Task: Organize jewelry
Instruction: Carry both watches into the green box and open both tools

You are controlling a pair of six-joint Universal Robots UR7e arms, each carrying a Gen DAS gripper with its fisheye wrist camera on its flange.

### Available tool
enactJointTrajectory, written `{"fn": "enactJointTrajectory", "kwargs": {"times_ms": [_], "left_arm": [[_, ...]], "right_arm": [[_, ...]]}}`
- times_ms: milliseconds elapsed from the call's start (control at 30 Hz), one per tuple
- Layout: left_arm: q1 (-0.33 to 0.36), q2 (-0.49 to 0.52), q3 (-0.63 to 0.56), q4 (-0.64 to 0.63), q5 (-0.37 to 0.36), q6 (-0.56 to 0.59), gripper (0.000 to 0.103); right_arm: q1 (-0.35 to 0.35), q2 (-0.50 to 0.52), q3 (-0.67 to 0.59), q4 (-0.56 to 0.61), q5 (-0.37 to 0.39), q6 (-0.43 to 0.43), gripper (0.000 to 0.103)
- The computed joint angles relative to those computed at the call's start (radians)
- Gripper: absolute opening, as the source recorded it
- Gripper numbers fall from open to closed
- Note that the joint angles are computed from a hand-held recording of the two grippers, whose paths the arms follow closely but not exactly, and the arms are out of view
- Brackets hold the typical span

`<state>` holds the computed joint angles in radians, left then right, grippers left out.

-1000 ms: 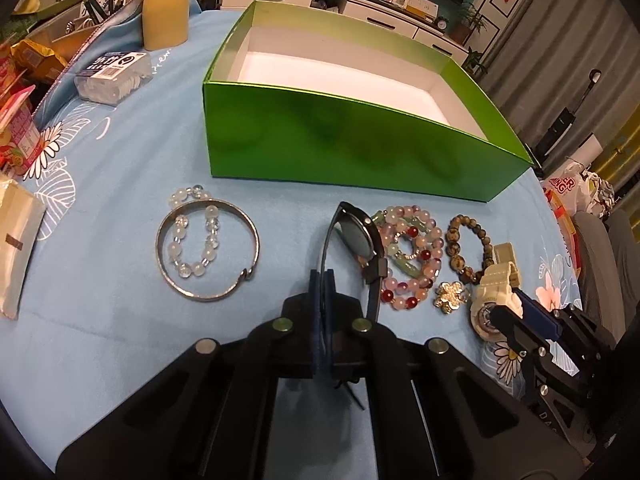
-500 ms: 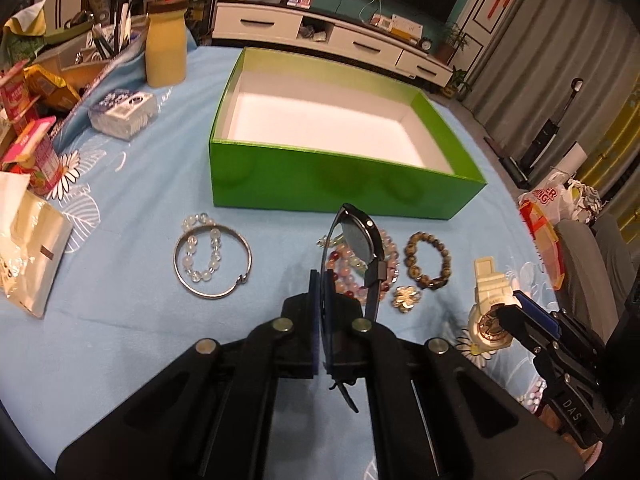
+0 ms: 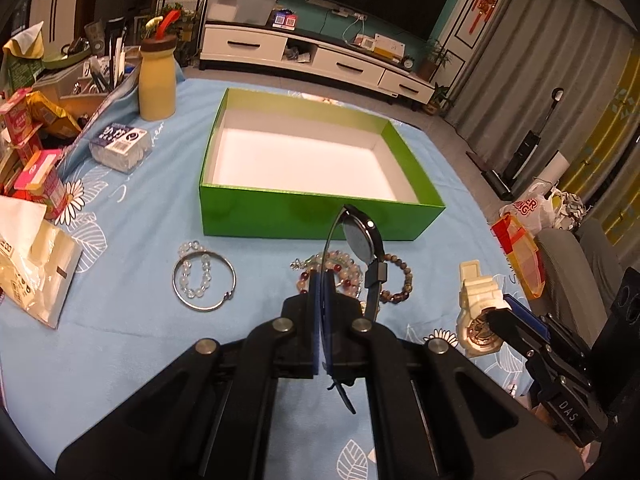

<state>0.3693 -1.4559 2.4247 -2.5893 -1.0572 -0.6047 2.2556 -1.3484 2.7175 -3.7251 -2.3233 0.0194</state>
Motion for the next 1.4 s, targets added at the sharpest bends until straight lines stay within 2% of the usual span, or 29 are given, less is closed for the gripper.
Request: {"fn": "enactJointTrajectory", "kwargs": {"times_ms": [133,433,700,1033,1167,1400], "left_arm": [[-0.007,0.001,-0.009,0.001,0.007,0.000,0.001],[-0.003,0.009,-0.023,-0.025,0.000,0.034,0.001],[0.029,0.043,-0.049,-0.078,-0.010,0.085,0.001],[0.077,0.148,-0.133,-0.173,-0.016,0.190,0.001],[0.119,0.222,-0.192,-0.198,-0.022,0.228,0.001],[0.197,0.340,-0.286,-0.215,-0.017,0.269,0.001]], "right_arm": [[-0.002,-0.017,0.005,-0.021,0.031,-0.015,0.017],[-0.055,-0.051,0.024,-0.058,0.110,-0.031,0.017],[-0.065,-0.050,0.006,-0.072,0.116,-0.063,0.017],[-0.112,-0.047,-0.059,-0.119,0.119,-0.174,0.017],[-0.160,-0.020,-0.106,-0.147,0.124,-0.253,0.017],[-0.264,0.038,-0.179,-0.140,0.160,-0.303,0.017]]}}
